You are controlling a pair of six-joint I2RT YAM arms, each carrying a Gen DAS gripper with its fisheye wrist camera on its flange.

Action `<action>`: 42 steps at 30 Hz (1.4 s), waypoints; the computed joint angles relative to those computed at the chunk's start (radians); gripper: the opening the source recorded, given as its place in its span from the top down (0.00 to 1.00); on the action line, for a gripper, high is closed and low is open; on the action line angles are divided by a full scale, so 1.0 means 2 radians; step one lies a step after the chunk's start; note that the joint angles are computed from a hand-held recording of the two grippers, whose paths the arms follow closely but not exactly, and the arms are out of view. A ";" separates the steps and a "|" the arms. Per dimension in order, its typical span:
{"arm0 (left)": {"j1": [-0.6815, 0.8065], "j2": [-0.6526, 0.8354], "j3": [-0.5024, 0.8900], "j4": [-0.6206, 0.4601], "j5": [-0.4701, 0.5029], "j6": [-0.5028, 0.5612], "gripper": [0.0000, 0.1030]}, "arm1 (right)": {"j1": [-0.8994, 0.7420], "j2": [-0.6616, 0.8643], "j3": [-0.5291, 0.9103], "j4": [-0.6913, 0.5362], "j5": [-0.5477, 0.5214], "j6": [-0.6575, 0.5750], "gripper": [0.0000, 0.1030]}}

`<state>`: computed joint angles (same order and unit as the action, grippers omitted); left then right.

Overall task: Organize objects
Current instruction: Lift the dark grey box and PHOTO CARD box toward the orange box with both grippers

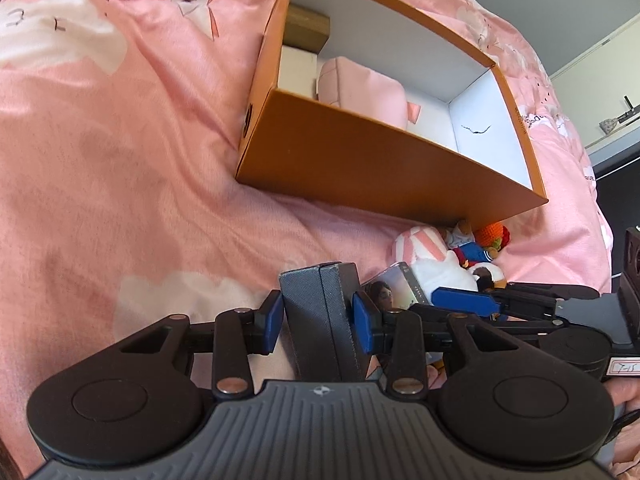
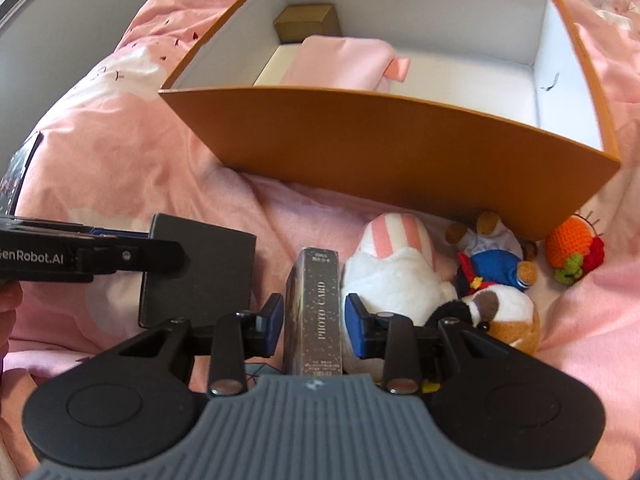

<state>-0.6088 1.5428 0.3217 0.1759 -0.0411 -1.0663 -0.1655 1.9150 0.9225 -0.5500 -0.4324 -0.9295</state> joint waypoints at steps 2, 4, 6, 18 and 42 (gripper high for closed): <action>0.004 0.001 -0.007 0.013 0.010 -0.004 0.58 | 0.006 0.005 0.004 -0.003 0.002 0.000 0.65; 0.007 0.005 -0.013 0.026 0.018 -0.008 0.58 | 0.011 0.006 0.003 0.000 0.004 0.000 0.64; 0.007 0.008 -0.016 0.038 0.023 -0.011 0.58 | 0.014 0.007 0.004 -0.002 0.005 0.002 0.63; 0.010 0.014 -0.020 0.055 0.036 -0.028 0.58 | 0.033 0.030 0.029 -0.022 0.011 -0.001 0.59; 0.008 -0.001 -0.007 0.015 0.012 0.008 0.58 | 0.090 0.049 0.052 -0.043 0.093 -0.062 0.72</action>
<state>-0.5924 1.5400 0.3070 0.2057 -0.0172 -1.0513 0.0141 2.0140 1.0273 -0.6354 -0.2463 -1.0530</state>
